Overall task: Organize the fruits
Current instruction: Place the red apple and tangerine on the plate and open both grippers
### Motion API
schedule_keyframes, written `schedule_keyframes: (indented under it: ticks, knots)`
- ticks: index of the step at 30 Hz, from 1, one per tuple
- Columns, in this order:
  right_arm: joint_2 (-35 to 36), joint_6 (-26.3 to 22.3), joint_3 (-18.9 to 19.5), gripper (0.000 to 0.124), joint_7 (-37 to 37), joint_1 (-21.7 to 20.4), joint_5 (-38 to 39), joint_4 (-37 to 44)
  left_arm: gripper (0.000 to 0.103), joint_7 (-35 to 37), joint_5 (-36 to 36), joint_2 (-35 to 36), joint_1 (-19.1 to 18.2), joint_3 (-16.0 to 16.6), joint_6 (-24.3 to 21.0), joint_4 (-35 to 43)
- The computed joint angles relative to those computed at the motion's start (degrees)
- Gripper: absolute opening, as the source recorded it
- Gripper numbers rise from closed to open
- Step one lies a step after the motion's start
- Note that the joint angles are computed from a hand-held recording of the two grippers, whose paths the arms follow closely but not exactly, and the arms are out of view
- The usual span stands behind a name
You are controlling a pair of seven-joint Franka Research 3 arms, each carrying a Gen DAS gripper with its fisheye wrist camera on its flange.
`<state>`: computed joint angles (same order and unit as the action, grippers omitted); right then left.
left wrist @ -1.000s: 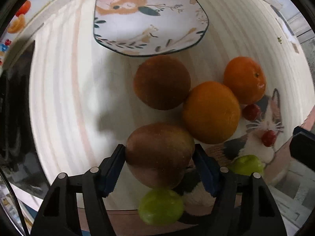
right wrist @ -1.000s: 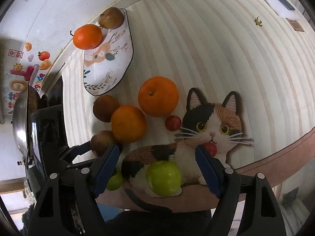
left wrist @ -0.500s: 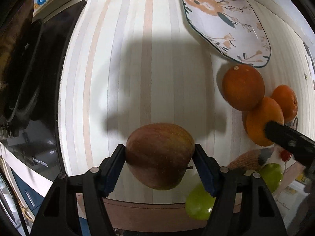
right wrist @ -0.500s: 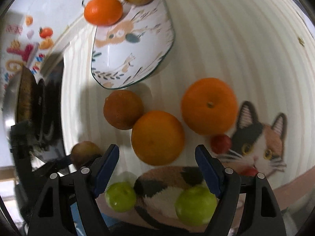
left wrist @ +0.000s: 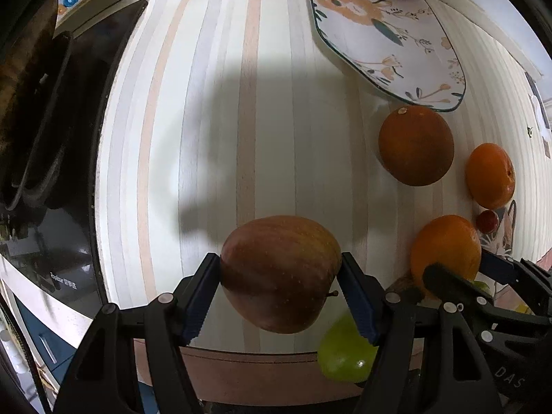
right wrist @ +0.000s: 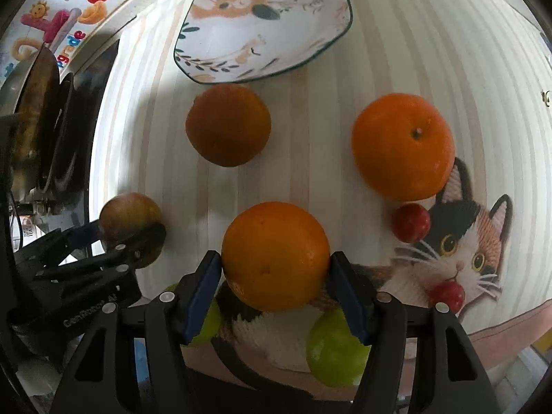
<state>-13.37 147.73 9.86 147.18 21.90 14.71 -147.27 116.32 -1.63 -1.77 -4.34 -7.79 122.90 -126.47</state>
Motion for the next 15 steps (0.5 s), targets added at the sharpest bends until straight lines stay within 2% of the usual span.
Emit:
schedule_keyframes:
  ticks: [7,10,15]
  knots:
    - [-0.61,0.73,0.57,0.067,0.96,0.25,-0.40,-0.88,0.067,-0.69,0.40,-1.25,-0.67,-0.38,-1.31,0.20]
    - [-0.87,-0.70,0.90,0.067,1.72,0.04,-1.96,-0.34,0.067,-1.28,-0.69,-1.68,-1.56,-0.79,-2.38,0.68]
    - [-6.70,-0.57,0.85,0.066,2.19,-0.13,-1.49,-2.20,0.067,2.56,-6.04,-3.17,-2.03,-0.16,-6.30,5.53]
